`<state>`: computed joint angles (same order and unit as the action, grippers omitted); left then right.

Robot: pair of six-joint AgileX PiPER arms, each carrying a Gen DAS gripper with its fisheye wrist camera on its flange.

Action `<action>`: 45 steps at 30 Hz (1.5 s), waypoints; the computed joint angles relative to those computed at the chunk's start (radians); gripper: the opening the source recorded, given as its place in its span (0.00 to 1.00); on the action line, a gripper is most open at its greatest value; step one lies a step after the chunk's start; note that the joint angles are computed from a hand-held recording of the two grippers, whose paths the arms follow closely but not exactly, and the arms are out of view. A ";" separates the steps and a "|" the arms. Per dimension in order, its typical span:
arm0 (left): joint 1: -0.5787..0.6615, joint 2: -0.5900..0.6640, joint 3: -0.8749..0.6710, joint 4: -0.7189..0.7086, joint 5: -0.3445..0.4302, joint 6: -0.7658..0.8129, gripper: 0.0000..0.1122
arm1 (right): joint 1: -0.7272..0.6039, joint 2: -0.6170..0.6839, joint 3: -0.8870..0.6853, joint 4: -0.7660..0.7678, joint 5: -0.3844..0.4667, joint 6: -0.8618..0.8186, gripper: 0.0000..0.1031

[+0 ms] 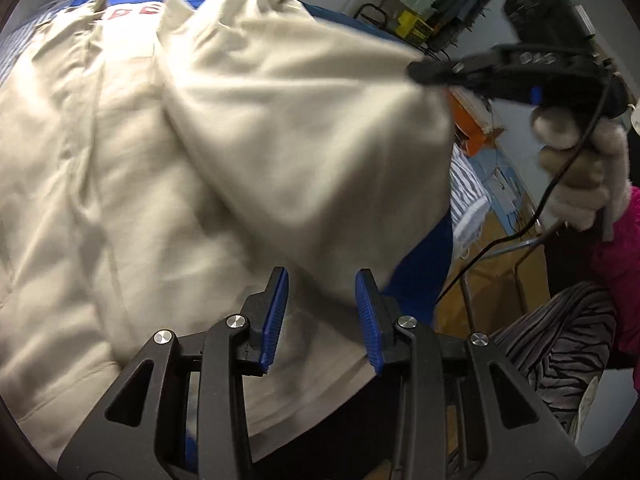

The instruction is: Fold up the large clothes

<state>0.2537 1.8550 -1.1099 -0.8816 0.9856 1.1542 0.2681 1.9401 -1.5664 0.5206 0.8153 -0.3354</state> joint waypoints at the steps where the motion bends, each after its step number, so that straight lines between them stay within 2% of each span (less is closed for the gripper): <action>1: -0.013 0.000 0.006 0.004 -0.010 0.002 0.30 | -0.006 -0.030 0.029 -0.019 -0.016 0.008 0.01; 4: -0.039 0.000 0.031 0.016 -0.032 0.006 0.30 | -0.028 -0.072 0.111 -0.030 -0.059 0.013 0.01; 8: -0.030 -0.017 0.042 0.009 -0.028 0.002 0.30 | -0.059 0.025 0.097 0.031 0.005 -0.039 0.04; 13: 0.011 -0.071 0.057 -0.016 -0.009 0.019 0.30 | -0.146 0.024 0.108 0.204 0.067 -0.173 0.07; 15: 0.024 -0.068 0.050 -0.022 0.009 0.019 0.30 | -0.179 0.011 0.128 0.261 0.093 -0.245 0.18; 16: 0.028 -0.066 0.049 -0.025 0.012 0.017 0.30 | -0.188 0.010 0.139 0.272 0.101 -0.273 0.32; 17: 0.029 -0.064 0.046 -0.026 0.014 0.015 0.30 | -0.192 0.005 0.159 0.280 0.098 -0.296 0.41; 21: 0.069 -0.035 0.024 -0.014 0.042 0.023 0.30 | -0.235 -0.021 0.245 0.367 0.135 -0.427 0.42; 23: 0.042 -0.034 0.015 -0.014 0.036 -0.014 0.30 | -0.254 -0.043 0.275 0.400 0.173 -0.508 0.42; 26: 0.027 -0.004 0.003 -0.016 0.043 -0.041 0.30 | -0.236 -0.069 0.314 0.380 0.171 -0.575 0.48; 28: 0.022 0.004 0.004 -0.015 0.041 -0.050 0.30 | -0.183 -0.077 0.331 0.294 0.093 -0.536 0.48; 30: 0.016 -0.002 0.007 -0.016 0.031 -0.056 0.30 | -0.124 -0.054 0.309 0.183 0.064 -0.438 0.16; 31: 0.019 -0.010 0.008 -0.020 0.035 -0.053 0.30 | -0.113 -0.041 0.299 0.176 0.082 -0.406 0.09; 32: 0.027 -0.020 0.009 -0.021 0.041 -0.050 0.30 | -0.115 -0.047 0.292 0.209 0.111 -0.385 0.09; 35: 0.040 -0.051 0.016 -0.036 0.040 -0.035 0.30 | -0.152 -0.107 0.318 0.417 0.217 -0.471 0.09; 36: 0.048 -0.061 0.016 -0.039 0.041 -0.032 0.30 | -0.149 -0.142 0.330 0.436 0.219 -0.479 0.09; 38: 0.060 -0.073 0.018 -0.046 0.043 -0.029 0.30 | -0.128 -0.169 0.312 0.354 0.211 -0.383 0.09; 41: 0.072 -0.096 0.027 -0.055 0.046 -0.020 0.30 | -0.064 -0.130 0.295 0.054 0.154 -0.120 0.15; 42: 0.069 -0.102 0.031 -0.056 0.045 -0.015 0.30 | -0.053 -0.120 0.285 -0.006 0.167 -0.083 0.15; 43: 0.062 -0.107 0.033 -0.054 0.039 -0.010 0.30 | -0.057 -0.115 0.280 -0.026 0.185 -0.076 0.16; 45: 0.047 -0.095 0.029 -0.050 0.035 -0.028 0.30 | -0.098 -0.131 0.303 0.048 0.190 -0.156 0.20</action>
<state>0.3006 1.7595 -1.0808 -0.9315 1.0202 1.1260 0.1704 1.8095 -1.2633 0.5684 1.0052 -0.4911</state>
